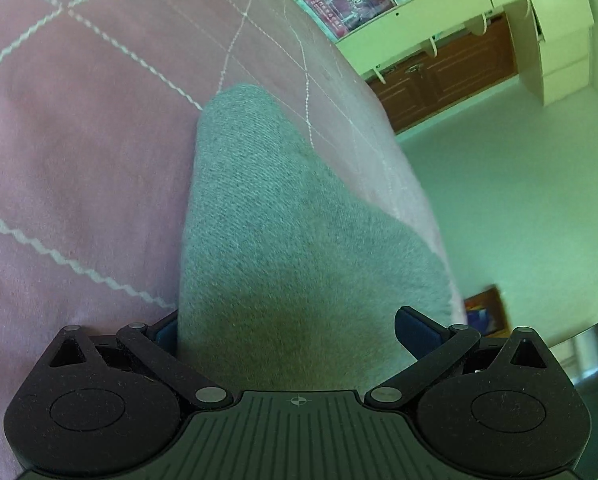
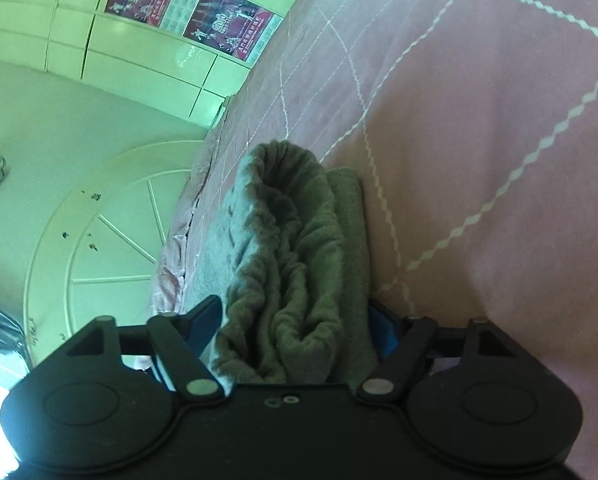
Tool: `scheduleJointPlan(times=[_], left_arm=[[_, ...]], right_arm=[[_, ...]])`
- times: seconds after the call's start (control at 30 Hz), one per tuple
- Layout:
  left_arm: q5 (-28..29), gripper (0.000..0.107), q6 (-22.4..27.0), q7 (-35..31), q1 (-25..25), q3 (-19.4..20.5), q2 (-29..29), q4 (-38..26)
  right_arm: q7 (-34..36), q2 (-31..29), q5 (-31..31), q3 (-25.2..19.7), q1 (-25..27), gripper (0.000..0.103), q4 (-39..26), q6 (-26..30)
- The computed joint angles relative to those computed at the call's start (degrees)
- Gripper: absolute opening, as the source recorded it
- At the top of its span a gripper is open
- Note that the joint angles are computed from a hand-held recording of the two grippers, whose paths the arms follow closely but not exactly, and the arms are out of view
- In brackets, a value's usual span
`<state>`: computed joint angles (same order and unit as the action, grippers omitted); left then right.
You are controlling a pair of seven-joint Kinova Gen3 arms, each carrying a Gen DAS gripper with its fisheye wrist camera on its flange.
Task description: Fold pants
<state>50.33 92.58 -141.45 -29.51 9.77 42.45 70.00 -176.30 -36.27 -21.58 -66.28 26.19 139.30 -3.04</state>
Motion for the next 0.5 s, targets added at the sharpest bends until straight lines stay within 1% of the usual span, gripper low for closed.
scheduleJointPlan(times=[0.03,0.07,0.1,0.23,0.27,0.3,0.37,0.43,0.47,0.5], left_arm=[[0.4,0.101,1.3,1.7,-0.1,0.2,1.4,-1.6],[0.6,0.098,1.8,2.7,0.0,0.2,2.0,-2.4],[0.4,0.097,1.4,3.2,0.3,0.2,2.1,-2.5],[-0.4,0.097,0.5,3.9,2.0,0.8,2.2,-2.9],[-0.4,0.095,0.4,4.4,2.2,0.9,2.4,-3.1],[-0.5,0.091,0.5,4.8,2.5,1.0,2.5,-3.4],[-0.3,0.075,0.5,6.0,2.8,1.2,3.1,-3.6],[1.1,0.067,0.3,7.3,2.0,1.4,3.8,-2.5],[1.8,0.059,-0.3,7.2,1.6,1.5,3.8,-1.0],[2.1,0.054,-1.1,6.8,1.4,1.4,3.7,0.4]], right_arm=[[0.5,1.2,0.6,0.4,-0.6,0.064,0.4,-0.9],[1.1,2.4,1.3,0.7,-1.0,0.065,0.5,-1.8],[1.8,3.8,1.8,0.6,-0.9,0.066,0.6,-2.9],[5.0,8.0,2.9,-1.0,1.5,0.068,-0.5,-4.7],[5.5,8.6,2.7,-1.3,2.3,0.068,-1.0,-4.9],[5.8,9.0,2.2,-1.5,2.5,0.068,-0.8,-5.5],[5.6,8.9,0.6,-2.5,3.0,0.068,-0.1,-7.2],[5.3,8.9,-0.7,-3.1,3.1,0.069,0.7,-8.9],[4.8,8.7,-0.8,-3.2,3.0,0.067,0.9,-9.2],[5.3,8.2,-1.5,-3.0,2.7,0.063,0.9,-8.5]])
